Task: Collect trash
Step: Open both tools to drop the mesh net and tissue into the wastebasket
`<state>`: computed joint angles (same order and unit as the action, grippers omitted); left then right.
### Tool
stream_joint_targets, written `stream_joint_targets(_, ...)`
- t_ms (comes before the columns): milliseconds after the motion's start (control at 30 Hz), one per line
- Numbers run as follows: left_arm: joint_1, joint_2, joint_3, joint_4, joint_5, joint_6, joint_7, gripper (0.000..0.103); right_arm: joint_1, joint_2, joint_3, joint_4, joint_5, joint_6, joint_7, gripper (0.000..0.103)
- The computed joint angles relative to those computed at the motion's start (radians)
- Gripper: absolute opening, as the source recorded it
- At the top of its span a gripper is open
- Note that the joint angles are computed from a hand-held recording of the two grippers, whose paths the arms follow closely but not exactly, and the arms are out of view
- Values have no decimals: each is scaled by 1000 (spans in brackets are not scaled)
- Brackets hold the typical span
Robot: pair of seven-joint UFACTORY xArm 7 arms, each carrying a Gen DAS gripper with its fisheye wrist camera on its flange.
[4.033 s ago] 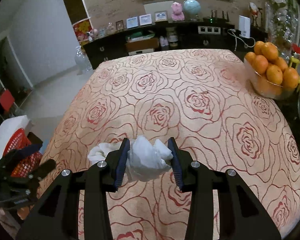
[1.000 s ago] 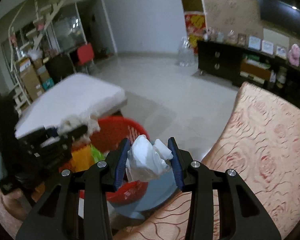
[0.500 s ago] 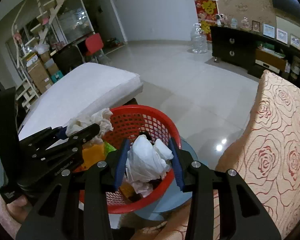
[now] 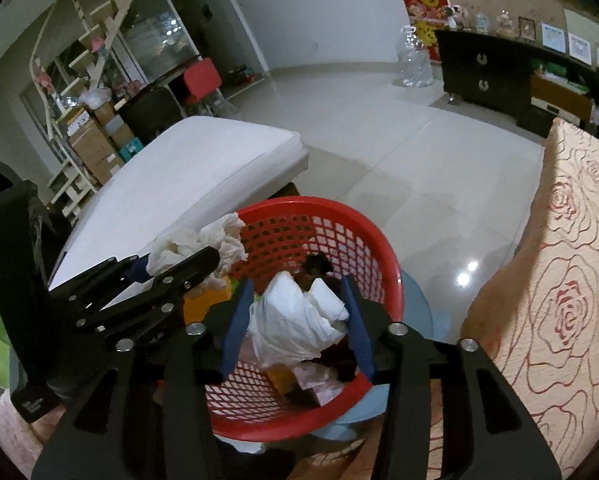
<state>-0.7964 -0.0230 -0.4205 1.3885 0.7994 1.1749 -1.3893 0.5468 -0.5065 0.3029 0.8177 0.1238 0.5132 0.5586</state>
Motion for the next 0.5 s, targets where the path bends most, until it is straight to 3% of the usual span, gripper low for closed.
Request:
stream_joint_targets(133, 1, -14, -4, -6, 12, 12, -28, 49, 9, -13, -8, -7, 15, -12, 2, 66)
stream_joint_targets(200, 3, -20, -8, -10, 18, 10, -36, 62, 13, -24, -13, -14, 26, -18, 5, 68)
stream_joint_targets(300, 4, -22, -16, -7, 37, 21, -47, 72, 5, -41, -11, -22, 22, -15, 13, 69)
stream_joint_targets(500, 5, -37, -27, -6, 66, 40, -79, 84, -49, -85, 26, -29, -36, 10, 68, 77)
